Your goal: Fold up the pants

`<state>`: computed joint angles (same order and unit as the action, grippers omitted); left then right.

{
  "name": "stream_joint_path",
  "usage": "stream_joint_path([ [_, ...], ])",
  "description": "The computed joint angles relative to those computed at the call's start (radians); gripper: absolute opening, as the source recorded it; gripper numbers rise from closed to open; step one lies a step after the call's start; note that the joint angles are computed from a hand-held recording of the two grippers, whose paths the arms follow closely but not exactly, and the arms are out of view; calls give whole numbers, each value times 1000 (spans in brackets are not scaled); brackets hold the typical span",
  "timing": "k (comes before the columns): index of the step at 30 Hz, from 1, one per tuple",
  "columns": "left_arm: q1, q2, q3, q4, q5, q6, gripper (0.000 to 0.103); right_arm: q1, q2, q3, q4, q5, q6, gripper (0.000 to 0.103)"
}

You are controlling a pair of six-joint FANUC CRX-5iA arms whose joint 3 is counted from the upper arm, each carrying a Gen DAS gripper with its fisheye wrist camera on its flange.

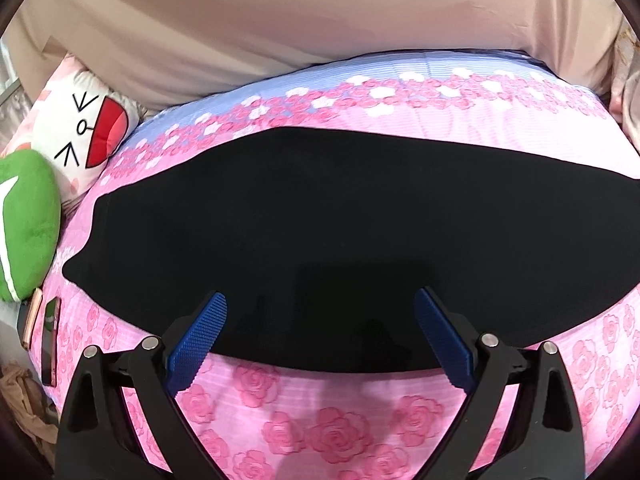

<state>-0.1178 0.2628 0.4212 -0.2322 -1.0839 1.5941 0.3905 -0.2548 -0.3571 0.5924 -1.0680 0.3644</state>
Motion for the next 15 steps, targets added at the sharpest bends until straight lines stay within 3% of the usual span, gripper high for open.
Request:
stream_joint_path([
  [1,4,-5,-8,-3,5,2,93,6,11,-2,12,0,-22,67],
  [3,21,-14,-23,4,15,-1,93,16,24,-4,42,-10,-56,56],
  [5,37,-22,-36,15,27,-7,93,26,31,2,57,-31,-82,23],
  [10,78,-37,-67,57,56,-38,93,44,20,20,53,-35,-114,16],
  [15,119,-49,-98,106,75,-61,93,130,12,69,81,44,-135,15],
])
